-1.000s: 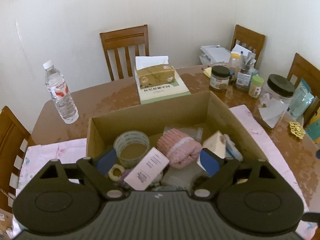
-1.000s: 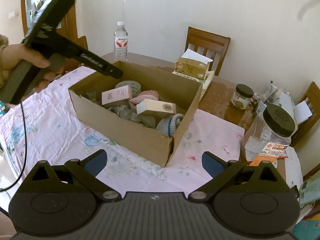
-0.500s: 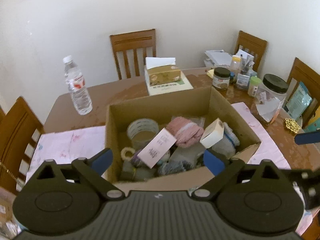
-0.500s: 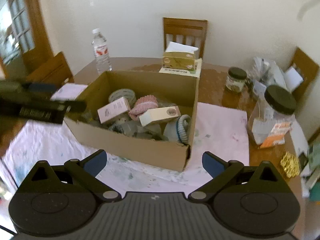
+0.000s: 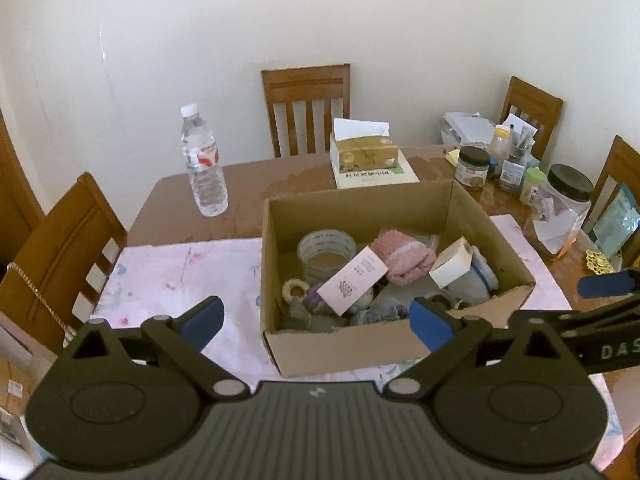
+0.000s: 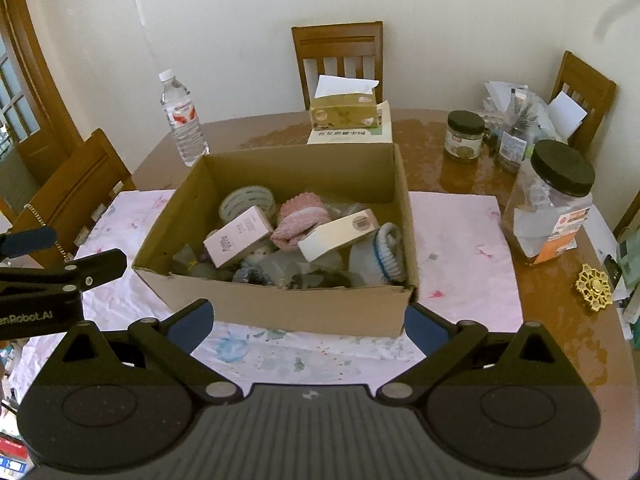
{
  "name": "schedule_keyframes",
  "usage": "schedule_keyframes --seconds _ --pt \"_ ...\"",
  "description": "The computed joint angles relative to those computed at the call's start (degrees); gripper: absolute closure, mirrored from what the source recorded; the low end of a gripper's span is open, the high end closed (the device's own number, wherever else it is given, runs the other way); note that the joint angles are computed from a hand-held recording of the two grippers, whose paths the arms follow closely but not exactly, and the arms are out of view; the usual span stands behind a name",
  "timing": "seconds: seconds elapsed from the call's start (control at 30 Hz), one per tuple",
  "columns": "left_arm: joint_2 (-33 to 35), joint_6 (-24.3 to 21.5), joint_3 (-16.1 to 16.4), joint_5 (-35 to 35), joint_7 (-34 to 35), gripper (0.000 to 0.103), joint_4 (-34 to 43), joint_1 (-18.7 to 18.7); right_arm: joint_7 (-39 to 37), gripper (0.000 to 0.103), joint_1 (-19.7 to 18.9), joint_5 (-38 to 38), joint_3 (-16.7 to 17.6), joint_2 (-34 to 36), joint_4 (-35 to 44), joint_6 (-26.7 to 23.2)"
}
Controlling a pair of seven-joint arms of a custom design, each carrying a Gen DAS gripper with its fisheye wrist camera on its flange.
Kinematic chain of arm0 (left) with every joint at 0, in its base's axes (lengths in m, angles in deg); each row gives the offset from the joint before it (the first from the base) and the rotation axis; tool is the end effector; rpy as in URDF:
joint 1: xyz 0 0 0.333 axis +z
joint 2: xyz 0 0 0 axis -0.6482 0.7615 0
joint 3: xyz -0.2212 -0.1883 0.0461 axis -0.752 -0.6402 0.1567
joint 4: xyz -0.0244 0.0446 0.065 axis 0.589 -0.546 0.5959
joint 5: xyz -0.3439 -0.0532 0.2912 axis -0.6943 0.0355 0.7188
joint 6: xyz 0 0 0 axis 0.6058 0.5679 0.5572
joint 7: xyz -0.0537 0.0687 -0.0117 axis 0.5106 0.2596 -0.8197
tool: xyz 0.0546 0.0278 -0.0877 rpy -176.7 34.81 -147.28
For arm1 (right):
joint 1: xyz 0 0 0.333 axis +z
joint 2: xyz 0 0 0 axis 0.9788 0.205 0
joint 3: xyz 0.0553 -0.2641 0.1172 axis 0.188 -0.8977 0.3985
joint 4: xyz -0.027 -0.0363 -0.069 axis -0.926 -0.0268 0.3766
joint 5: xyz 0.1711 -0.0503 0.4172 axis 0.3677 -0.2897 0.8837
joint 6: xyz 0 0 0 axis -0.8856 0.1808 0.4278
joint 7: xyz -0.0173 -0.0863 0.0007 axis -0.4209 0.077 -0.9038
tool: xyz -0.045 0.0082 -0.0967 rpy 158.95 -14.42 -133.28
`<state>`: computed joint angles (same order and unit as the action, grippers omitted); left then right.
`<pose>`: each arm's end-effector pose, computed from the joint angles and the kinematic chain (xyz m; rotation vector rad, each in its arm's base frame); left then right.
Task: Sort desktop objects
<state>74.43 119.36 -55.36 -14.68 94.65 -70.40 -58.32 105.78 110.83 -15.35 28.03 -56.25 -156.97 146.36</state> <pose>0.4913 -0.3619 0.4474 -1.7649 1.6204 -0.6507 0.5471 0.4272 0.4228 -1.8596 1.6040 -0.4202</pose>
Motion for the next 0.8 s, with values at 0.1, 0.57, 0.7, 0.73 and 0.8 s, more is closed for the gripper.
schedule_keyframes --seconds 0.1,0.57,0.7,0.73,0.8 --pt "-0.6 -1.3 -0.1 -1.5 1.2 0.004 -0.3 -0.2 -0.1 0.0 0.3 0.1 0.2 0.4 0.7 -0.2" --pt "-2.2 -0.4 0.1 -6.6 2.1 0.004 -1.7 0.4 -2.4 0.0 1.7 1.0 0.3 2.9 4.9 -4.7" --pt "-2.1 -1.5 0.0 -7.1 0.8 0.004 -1.5 0.7 -3.0 0.0 2.1 0.8 0.1 3.5 5.7 -5.2" --pt "-2.1 -1.6 0.0 -7.5 0.7 0.004 -1.6 0.7 -3.4 0.0 2.1 1.1 0.1 3.6 5.8 -5.0" --pt "-2.2 -1.5 0.2 -8.4 0.8 0.004 -1.8 0.7 -4.0 0.0 2.2 1.5 0.1 3.7 6.0 -4.9"
